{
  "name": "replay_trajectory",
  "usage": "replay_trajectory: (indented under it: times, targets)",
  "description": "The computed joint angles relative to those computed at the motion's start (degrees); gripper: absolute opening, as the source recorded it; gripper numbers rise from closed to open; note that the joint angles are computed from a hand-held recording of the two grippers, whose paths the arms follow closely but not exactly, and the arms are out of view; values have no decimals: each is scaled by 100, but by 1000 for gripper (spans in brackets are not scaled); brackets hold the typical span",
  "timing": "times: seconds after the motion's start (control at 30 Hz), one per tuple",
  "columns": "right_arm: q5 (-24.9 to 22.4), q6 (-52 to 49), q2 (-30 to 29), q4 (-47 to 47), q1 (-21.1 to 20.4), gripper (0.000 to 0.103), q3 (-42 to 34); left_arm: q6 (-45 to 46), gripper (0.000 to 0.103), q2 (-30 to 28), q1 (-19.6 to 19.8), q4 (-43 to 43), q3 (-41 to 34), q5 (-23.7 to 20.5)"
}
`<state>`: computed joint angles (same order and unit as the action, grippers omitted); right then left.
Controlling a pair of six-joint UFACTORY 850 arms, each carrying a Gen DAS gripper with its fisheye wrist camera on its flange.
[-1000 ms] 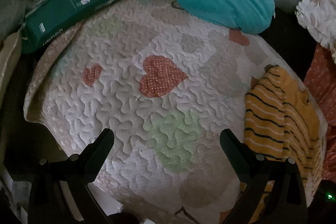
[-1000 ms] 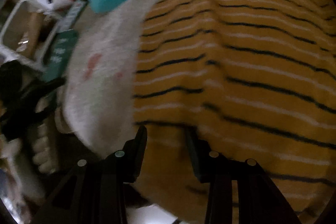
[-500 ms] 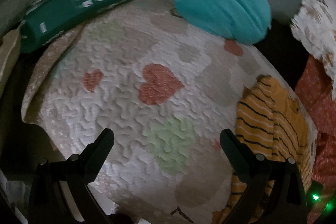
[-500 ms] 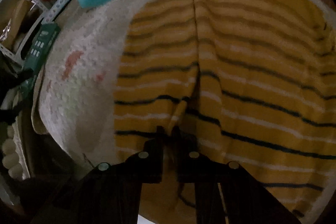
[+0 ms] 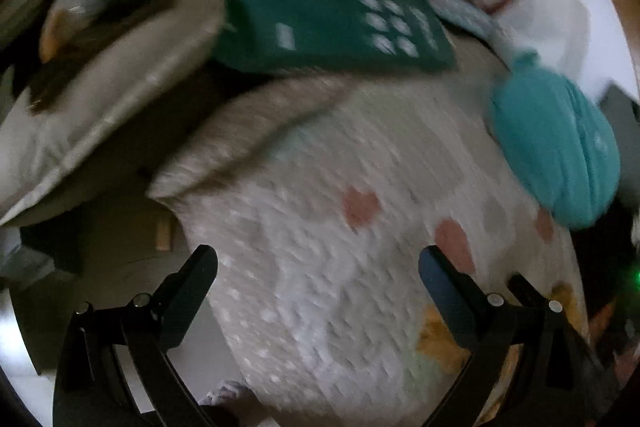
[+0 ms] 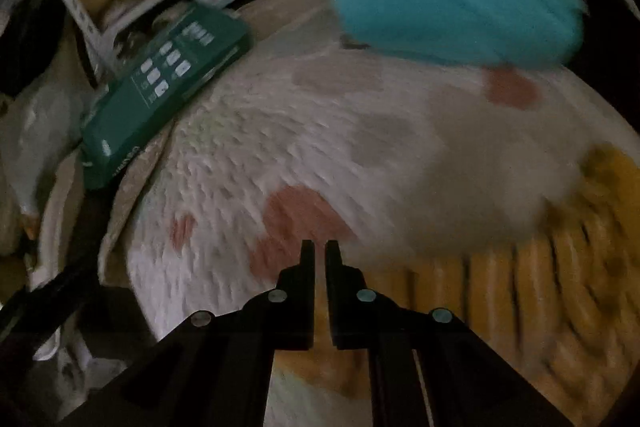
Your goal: Fold small clothes
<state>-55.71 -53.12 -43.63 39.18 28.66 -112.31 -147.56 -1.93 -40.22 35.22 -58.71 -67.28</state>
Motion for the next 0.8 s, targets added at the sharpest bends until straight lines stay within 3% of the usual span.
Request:
replay_trajectory:
  times: [0.17, 0.23, 0.3, 0.4, 0.47, 0.53, 0.63, 0.73, 0.8]
  targets:
    - [-590, 378, -905, -418, 556, 6, -1206, -348, 101, 169, -28, 8, 182, -231]
    - [-406, 184, -773, -426, 584, 6, -999, -231, 101, 86, -26, 70, 78, -280]
    - [-556, 53, -654, -88, 411, 7, -871, 182, 101, -131, -6, 191, -187, -341]
    - [-545, 61, -336, 180, -68, 13, -547, 827, 101, -472, 0, 462, -588, -277]
    - [-382, 60, -43, 244, -526, 32, -168, 1386, 101, -694, 26, 566, -838, -13]
    - [-77, 83, 250, 144, -1042, 42, 250, 1809, 101, -894, 63, 589, -1025, 411]
    - [391, 208, 452, -445, -1771, 43, 645, 2467, 101, -1233, 134, 336, -1339, 817]
    - [189, 731, 351, -614, -2272, 45, 602, 2379, 101, -1344, 137, 106, -1468, 595]
    - [-11, 620, 381, -280, -2364, 45, 654, 1862, 101, -1281, 118, 24, -1419, 339]
